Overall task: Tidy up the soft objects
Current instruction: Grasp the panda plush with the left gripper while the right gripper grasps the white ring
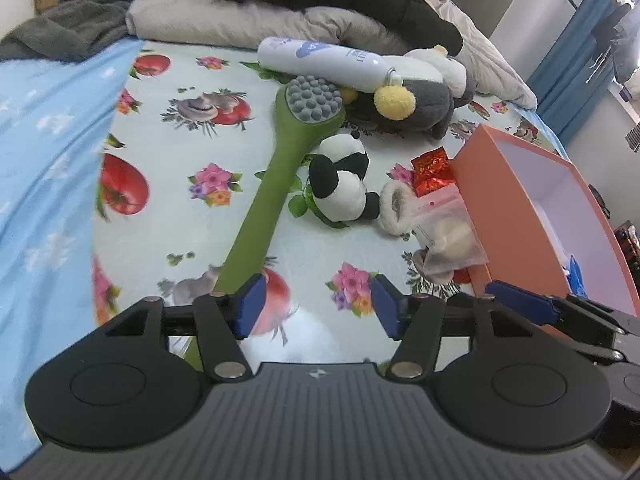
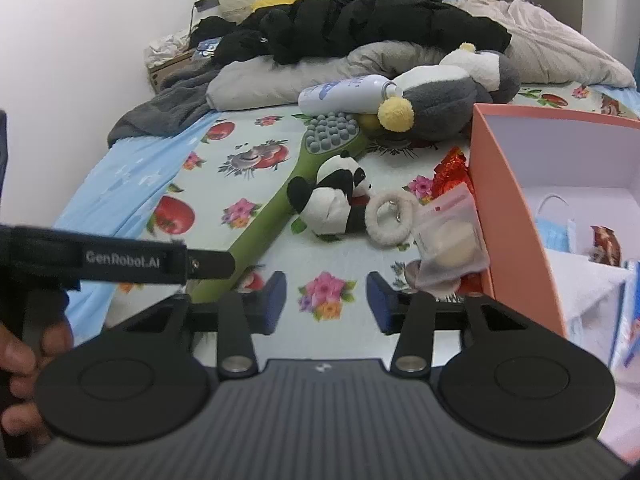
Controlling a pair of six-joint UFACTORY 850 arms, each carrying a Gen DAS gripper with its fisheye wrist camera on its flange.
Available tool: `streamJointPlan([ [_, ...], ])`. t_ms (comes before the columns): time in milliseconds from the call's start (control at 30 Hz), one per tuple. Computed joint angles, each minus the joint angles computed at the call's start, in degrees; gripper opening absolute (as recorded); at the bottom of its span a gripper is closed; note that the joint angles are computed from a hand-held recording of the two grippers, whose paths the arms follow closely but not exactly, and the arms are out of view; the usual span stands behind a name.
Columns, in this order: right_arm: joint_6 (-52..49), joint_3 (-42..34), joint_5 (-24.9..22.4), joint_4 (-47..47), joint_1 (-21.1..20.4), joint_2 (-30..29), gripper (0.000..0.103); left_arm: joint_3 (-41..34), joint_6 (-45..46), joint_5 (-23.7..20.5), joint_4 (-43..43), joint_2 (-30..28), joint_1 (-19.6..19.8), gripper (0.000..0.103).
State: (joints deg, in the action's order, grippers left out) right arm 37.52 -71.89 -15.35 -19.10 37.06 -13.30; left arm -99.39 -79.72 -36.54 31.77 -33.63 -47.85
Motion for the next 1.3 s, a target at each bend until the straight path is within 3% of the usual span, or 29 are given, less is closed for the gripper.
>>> streamJointPlan([
  [100,1.24,-2.43,-0.71,-1.89,-0.51,-2.93,0.038,-0.58,1.30,3.22,-1.91,-1.57,1.56,0.061],
  [267,1.99,-6.63,-1.27,-3.69,-1.80,-8.27,0.037,-3.62,3.15,8.09,-5.43,-5.39,4.09,0.060],
  [600,-5.91,-14.64,-3.33,-1.95,-3.73,-17.23,0.035,-13.44,10.76,9.65,-13.39,-14.13,7.23,0.066],
  [833,-9.23,-17.12,-3.87,-1.96,-3.73,-20.06,0.035,-14.77,12.35,11.74,-16.23,-15.99,8.62,0.067],
  [867,-8.92,-17.13,-3.66,-2.30,-3.69,-20.15,0.034,-15.05,13.00,11.97,-16.65,-16.22,8.71,0.067],
  [933,-7.73,-17.30,-3.64,-3.90,-3.53,-20.36,0.022,-15.33,12.93,12.39,-16.07,-16.45,8.69,0.066],
  [1000,-6.46,-17.34,-3.72,-5.17,-3.47,-20.35,0.012,-16.16,12.82,12.12,-15.44,-16.94,8.58,0.064],
  [1067,-6.68,-17.29,-3.73,-4.80,-3.51,-20.14,0.011,-16.03,10.88,12.48,-13.71,-16.88,8.40,0.048],
  [1100,-6.31,-17.16,-3.88,-5.44,-3.41,-19.90,0.010,-16.28,9.79,12.05,-12.67,-16.97,8.28,0.045],
  [1167,-6.26,-16.77,-3.91,-5.92,-3.23,-19.30,0.010,-16.54,5.90,10.50,-8.70,-16.87,7.75,0.041],
  [1300,-6.48,-15.69,-3.76,-6.24,-2.95,-17.61,0.010,-15.21,6.34,9.88,-9.43,-15.46,7.33,0.037],
])
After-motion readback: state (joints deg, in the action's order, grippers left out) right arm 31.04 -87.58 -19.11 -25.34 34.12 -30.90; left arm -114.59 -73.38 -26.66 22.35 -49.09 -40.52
